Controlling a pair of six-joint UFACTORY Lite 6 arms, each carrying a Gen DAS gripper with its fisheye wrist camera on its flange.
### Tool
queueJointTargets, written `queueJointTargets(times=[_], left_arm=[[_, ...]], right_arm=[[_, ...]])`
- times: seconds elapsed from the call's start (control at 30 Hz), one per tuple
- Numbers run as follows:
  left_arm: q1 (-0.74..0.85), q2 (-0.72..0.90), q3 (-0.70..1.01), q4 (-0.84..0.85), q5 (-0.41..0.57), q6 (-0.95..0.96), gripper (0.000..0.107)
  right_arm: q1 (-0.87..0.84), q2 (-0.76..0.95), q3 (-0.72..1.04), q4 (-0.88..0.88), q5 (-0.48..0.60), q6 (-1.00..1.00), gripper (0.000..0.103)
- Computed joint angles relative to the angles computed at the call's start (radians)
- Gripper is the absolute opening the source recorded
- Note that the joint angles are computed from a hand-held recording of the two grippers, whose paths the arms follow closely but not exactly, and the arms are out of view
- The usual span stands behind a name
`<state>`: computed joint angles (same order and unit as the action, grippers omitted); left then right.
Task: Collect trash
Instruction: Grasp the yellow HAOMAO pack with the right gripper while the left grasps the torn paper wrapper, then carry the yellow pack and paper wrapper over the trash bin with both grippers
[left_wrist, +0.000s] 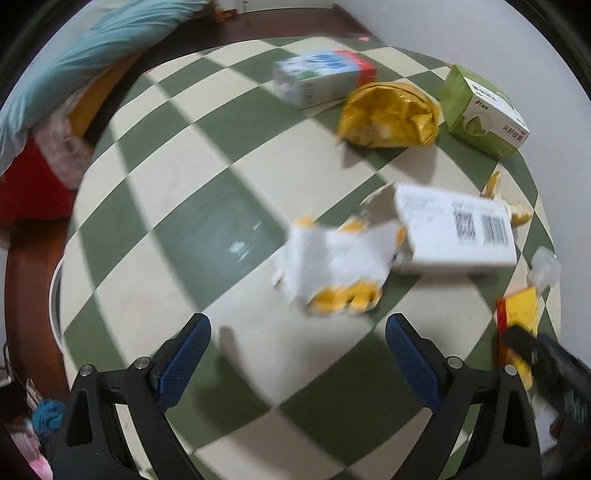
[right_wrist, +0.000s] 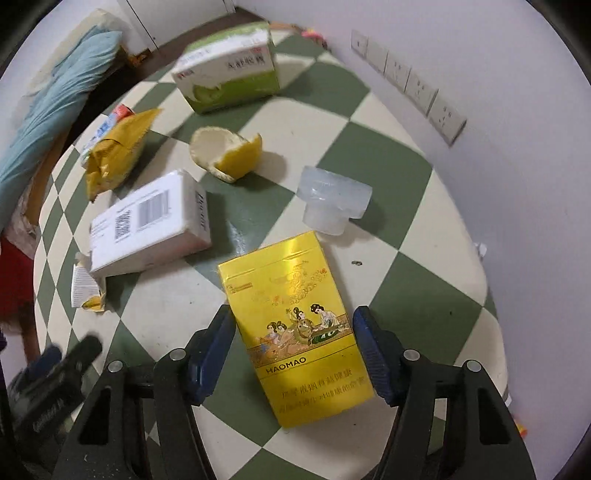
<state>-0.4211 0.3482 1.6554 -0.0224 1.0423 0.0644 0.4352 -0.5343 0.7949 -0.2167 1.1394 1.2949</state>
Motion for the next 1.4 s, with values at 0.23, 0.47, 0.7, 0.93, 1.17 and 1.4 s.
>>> queueJointTargets(times=[0.23,0.47,0.7,0.93,1.17,1.4], left_arm=[[-0.036,0.028,0.024,-0.009,-0.050,-0.008,0.057],[-0.065,-0.067,-0.076,0.042,-0.114,-0.030,0.046],[-0.041,-0.151,-0.132,0.055,-0.137,0.016,0.042],[0.015,-0.300,-0.189,0.021,-0.128,0.085,0.042],[0.199,-0.347,-0.060,-0.098,-0.032,0.215,0.042],[0.496,-0.249,0.236,-0.269,0.135,0.417,0.042]], right_arm=[[0.023,0.160,0.065,-0.016,-0.070,-0.067,0.085],[0.141,0.255,0.077,-0.104,-0.046,0.010,0.076],[0.186,0.308,0.124,-0.140,-0.053,0.053,0.060],[0.295,0.291,0.177,-0.169,0.007,0.153,0.060],[0.412,0.319,0.319,-0.234,0.101,0.266,0.060],[0.505,0.521,0.652,-0.305,0.168,0.287,0.060]])
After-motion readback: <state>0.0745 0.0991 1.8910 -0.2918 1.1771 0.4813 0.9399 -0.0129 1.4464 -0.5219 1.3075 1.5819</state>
